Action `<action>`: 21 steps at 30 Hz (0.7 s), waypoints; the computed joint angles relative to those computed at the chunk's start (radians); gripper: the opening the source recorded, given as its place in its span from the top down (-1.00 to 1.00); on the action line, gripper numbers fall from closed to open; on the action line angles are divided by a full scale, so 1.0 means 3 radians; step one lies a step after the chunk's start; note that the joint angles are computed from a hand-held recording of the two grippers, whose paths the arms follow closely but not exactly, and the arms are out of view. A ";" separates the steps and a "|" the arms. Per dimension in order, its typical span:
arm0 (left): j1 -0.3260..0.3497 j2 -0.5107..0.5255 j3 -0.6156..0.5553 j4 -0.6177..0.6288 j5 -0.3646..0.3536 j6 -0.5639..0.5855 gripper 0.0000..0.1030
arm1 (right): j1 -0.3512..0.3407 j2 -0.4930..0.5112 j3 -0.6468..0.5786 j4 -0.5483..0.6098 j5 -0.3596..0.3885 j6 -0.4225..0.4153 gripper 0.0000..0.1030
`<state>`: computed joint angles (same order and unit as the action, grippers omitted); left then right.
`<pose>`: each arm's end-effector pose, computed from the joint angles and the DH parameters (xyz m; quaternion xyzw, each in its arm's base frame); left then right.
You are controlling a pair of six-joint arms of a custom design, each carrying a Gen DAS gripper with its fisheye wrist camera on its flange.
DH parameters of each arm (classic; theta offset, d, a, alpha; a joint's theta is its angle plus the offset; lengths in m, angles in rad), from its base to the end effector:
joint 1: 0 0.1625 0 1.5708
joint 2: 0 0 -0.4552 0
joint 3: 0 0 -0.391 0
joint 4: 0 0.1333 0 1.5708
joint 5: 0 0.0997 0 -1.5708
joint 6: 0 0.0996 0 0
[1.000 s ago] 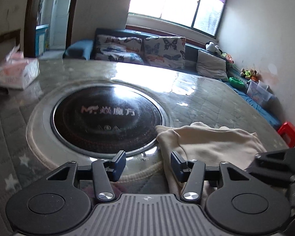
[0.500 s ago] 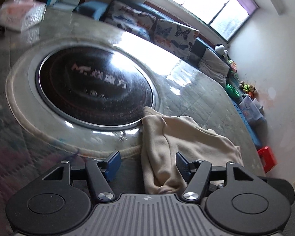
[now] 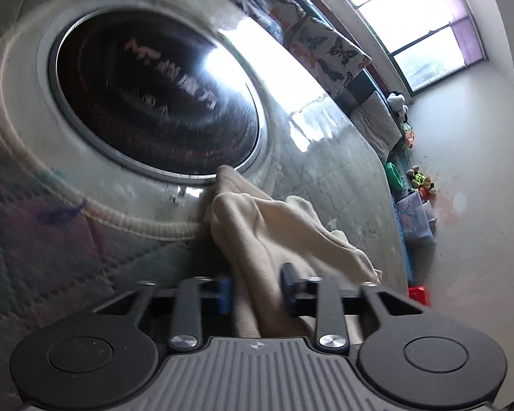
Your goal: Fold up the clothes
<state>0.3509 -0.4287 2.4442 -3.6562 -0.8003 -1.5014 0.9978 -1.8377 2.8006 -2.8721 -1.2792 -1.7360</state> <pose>-0.2592 -0.3107 -0.0656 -0.1429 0.9151 -0.3741 0.0467 0.0119 -0.2802 0.2237 0.5561 -0.8015 0.1983 0.0945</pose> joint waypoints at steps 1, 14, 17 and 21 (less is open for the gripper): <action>-0.0006 0.0000 0.0002 0.0015 0.0011 0.0012 0.59 | -0.0047 -0.0044 -0.0011 0.0053 0.0029 -0.0005 0.69; -0.0081 -0.0132 -0.0062 0.0538 0.0105 0.0114 0.61 | -0.0538 0.0206 -0.0334 -0.0907 0.0338 0.0917 0.32; -0.0074 -0.0149 -0.0090 0.0612 0.0119 0.0130 0.61 | -0.0575 0.0475 -0.0519 -0.1190 0.0234 0.1306 0.25; -0.0053 -0.0158 -0.0128 0.0687 0.0139 0.0194 0.61 | -0.0673 0.0642 -0.0741 -0.1103 0.0235 0.1662 0.16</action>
<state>0.3349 -0.4763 2.4058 -3.4503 -0.7585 -1.4432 0.7957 -1.6453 2.5782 -3.2030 -1.2086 -1.2375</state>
